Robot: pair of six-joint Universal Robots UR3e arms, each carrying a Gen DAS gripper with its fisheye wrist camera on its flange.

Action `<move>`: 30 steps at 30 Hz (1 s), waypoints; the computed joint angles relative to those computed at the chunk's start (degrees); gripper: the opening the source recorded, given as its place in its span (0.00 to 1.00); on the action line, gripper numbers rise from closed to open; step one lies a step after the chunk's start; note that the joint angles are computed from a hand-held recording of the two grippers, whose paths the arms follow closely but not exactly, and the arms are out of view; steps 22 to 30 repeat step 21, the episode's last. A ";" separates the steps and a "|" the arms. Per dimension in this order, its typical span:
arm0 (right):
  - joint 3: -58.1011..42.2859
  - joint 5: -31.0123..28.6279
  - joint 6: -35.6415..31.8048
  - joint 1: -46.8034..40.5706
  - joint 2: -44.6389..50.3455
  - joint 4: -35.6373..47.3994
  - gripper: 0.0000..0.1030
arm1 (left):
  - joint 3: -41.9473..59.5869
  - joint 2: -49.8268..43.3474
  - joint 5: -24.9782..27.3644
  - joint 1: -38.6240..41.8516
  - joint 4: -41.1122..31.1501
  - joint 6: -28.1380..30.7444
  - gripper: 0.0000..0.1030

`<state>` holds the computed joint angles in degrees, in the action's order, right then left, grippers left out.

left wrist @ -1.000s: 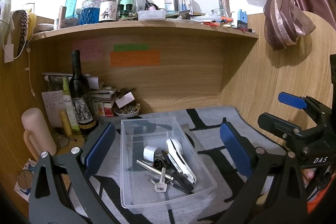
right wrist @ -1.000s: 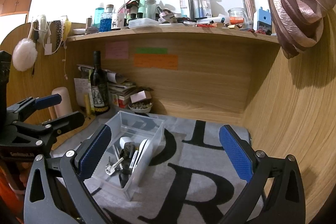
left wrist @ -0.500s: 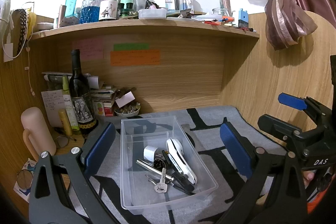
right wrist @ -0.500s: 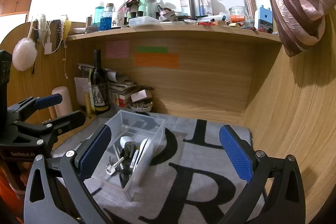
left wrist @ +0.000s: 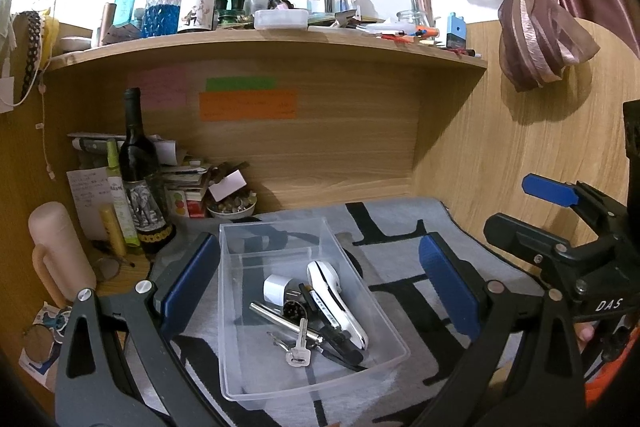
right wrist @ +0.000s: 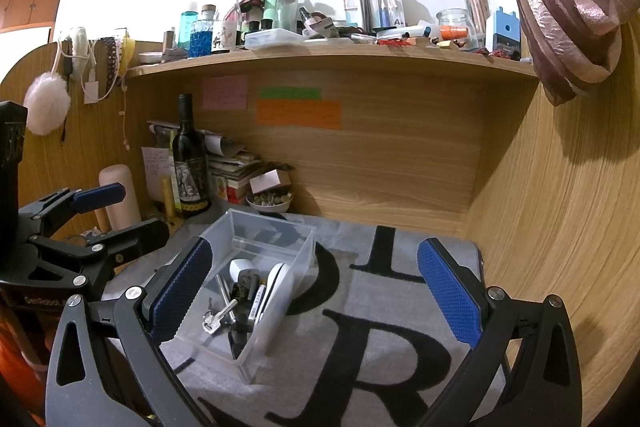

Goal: Organize rigid objects

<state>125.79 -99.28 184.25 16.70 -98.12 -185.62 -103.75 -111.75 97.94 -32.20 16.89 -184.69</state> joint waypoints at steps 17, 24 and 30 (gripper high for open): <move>-1.32 -0.51 0.69 1.60 2.17 0.12 1.00 | -0.12 0.18 -1.93 1.25 -1.21 -1.04 0.98; -1.85 -0.65 0.94 1.70 2.51 0.77 1.00 | -0.25 0.17 -2.01 1.16 -1.15 -1.08 0.98; -1.85 -0.65 0.94 1.70 2.51 0.77 1.00 | -0.25 0.17 -2.01 1.16 -1.15 -1.08 0.98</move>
